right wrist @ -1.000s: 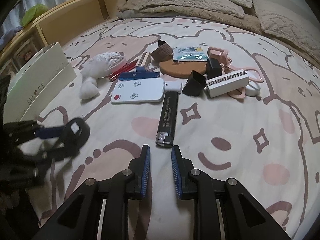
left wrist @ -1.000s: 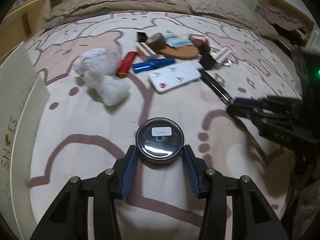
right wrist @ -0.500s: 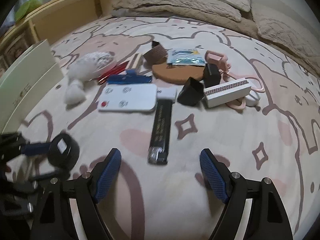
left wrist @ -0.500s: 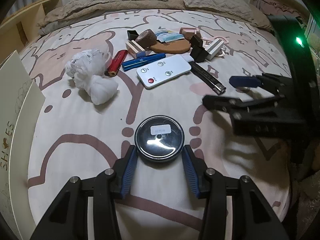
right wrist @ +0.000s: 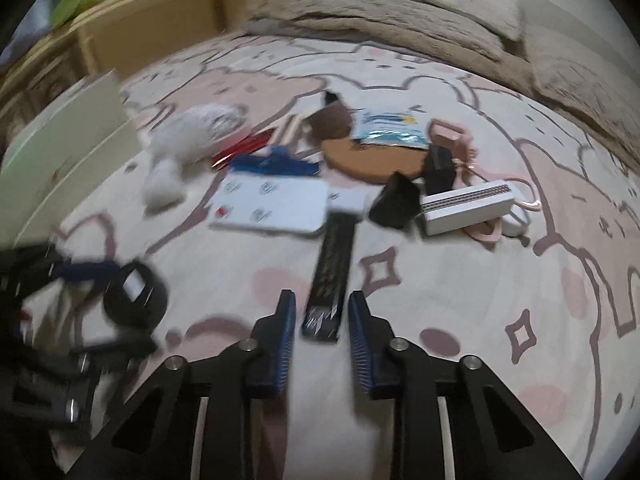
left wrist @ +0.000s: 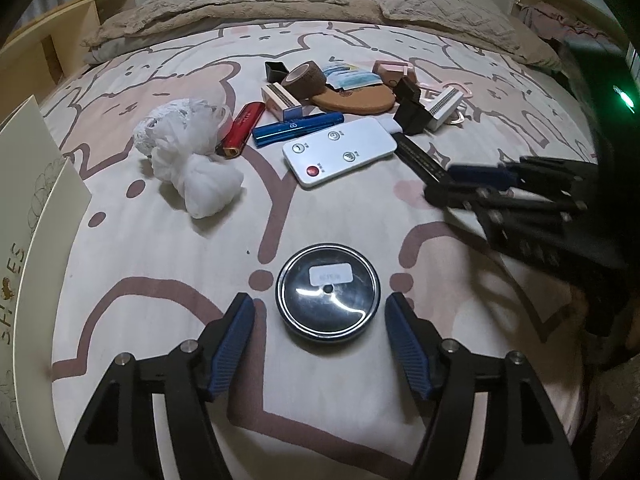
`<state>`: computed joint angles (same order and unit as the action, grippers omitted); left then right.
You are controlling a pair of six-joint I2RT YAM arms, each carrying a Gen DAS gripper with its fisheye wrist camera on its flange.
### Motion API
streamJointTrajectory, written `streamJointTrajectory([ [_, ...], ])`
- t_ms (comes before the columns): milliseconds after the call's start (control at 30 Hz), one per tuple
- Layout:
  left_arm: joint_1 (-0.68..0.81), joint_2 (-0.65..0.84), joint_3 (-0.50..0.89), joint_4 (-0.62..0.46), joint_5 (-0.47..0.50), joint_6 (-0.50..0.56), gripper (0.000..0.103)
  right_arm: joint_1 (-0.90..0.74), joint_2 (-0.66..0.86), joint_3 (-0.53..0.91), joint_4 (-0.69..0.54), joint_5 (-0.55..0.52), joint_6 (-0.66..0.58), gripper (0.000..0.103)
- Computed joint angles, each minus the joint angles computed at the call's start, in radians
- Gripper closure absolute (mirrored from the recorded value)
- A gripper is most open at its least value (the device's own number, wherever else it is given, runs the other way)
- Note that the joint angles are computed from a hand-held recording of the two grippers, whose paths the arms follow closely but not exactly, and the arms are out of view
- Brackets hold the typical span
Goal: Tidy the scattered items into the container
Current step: 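Lift the black lighter with the right tool and carry it toward the left tool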
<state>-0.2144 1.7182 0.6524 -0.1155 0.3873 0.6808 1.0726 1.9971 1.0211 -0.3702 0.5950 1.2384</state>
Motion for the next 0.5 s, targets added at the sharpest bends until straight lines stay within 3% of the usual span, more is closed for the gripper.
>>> streamJointTrajectory([
  [167, 0.000, -0.001, -0.001, -0.001, 0.001, -0.001, 0.035, 0.037, -0.012, 0.010, -0.026, -0.027, -0.036, 0.080],
  [400, 0.003, -0.001, 0.002, -0.005, 0.002, 0.000, 0.035, 0.049, -0.028, 0.004, -0.045, -0.045, 0.037, 0.080],
  [500, 0.004, 0.003, 0.005, -0.007, 0.005, -0.004, 0.029, 0.060, -0.023, 0.010, -0.065, -0.041, 0.060, 0.080],
])
